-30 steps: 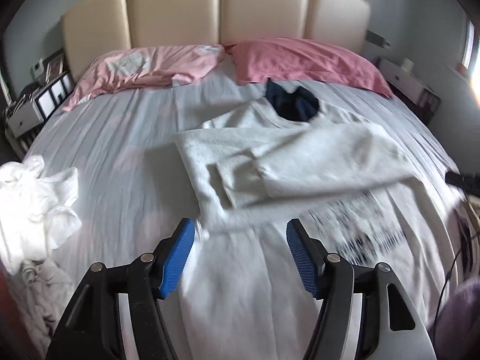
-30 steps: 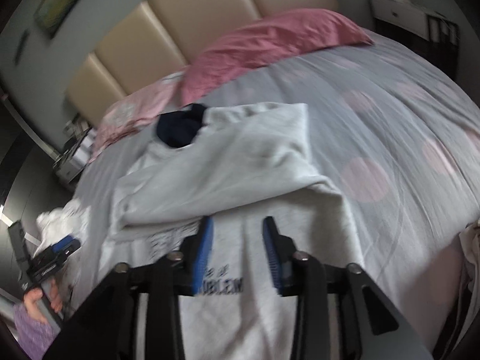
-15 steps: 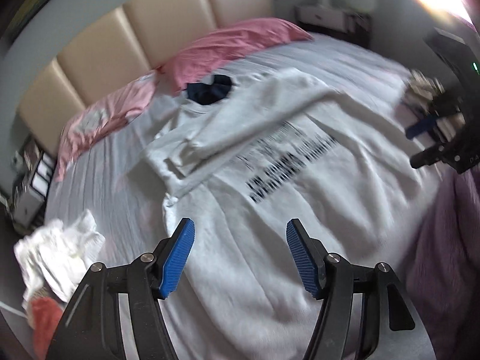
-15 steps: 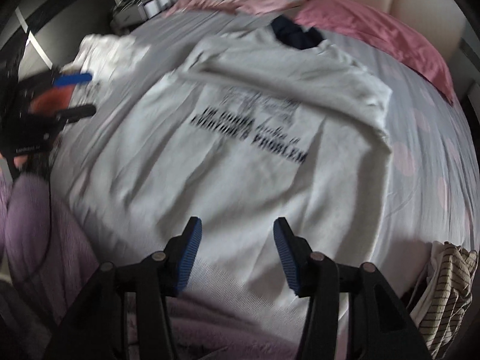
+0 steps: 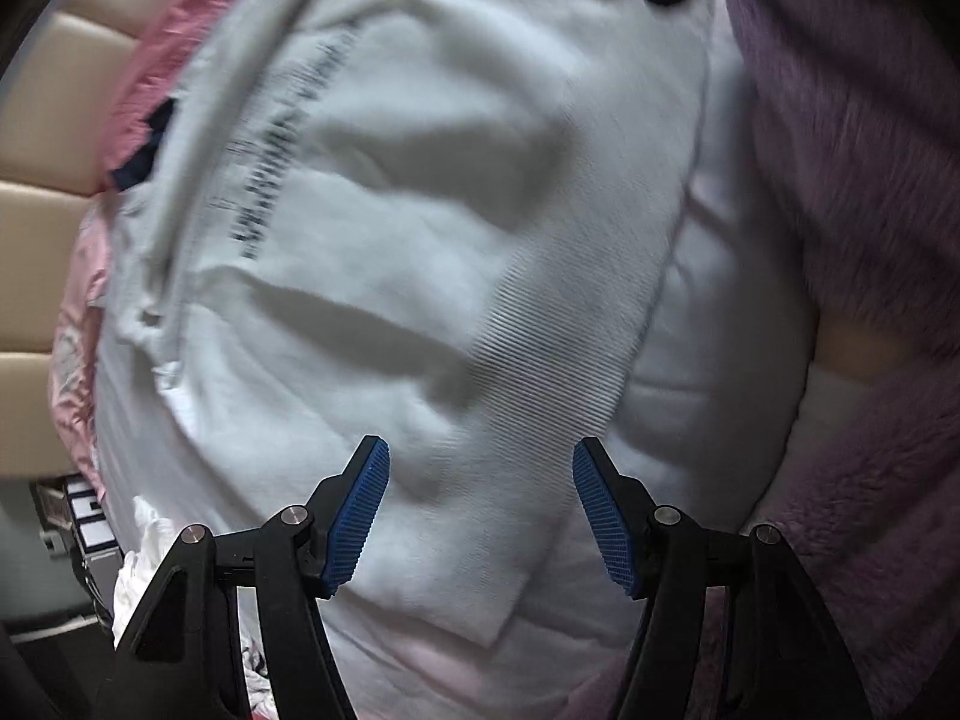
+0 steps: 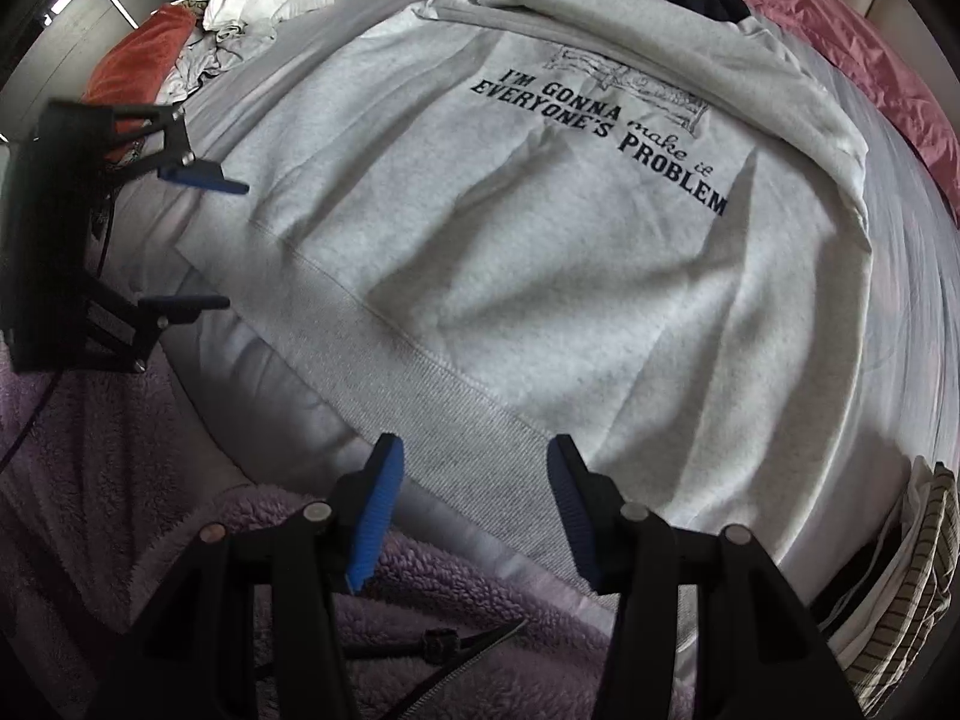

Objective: Fold clothes

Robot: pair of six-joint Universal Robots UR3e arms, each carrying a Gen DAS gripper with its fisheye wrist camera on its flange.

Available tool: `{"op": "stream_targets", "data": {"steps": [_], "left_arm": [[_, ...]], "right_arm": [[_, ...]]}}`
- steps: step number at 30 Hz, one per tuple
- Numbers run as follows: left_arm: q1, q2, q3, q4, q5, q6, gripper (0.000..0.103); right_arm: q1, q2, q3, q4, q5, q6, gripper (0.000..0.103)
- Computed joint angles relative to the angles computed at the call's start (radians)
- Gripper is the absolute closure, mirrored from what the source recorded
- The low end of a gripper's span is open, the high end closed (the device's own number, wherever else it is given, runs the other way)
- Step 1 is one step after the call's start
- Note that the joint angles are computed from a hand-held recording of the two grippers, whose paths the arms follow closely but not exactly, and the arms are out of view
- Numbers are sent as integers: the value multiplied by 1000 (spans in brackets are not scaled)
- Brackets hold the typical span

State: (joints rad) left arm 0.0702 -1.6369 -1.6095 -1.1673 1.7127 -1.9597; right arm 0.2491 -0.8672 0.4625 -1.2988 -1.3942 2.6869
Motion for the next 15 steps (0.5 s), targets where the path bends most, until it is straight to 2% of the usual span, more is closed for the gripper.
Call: {"op": "stream_targets", "data": {"steps": [3,8,12,14,15], "left_arm": [[-16,-23,-44,61,41,-11,38],[-19,-49,-68,40,91,-2,32],[-5,-44,-88,54,83,-13,32],[2,-41,-97,60,79,-19,41],[7,-42,-93,63,78,-32,55]], "right_arm": [[-20,15,-22,37,16,8,54],[-59,76,-127,131,60,26,54],[-74,96,-152,150,72,37,54],[-79,98,-156,157,76,33,54],[-80,97,-155,158,76,31,54]]}}
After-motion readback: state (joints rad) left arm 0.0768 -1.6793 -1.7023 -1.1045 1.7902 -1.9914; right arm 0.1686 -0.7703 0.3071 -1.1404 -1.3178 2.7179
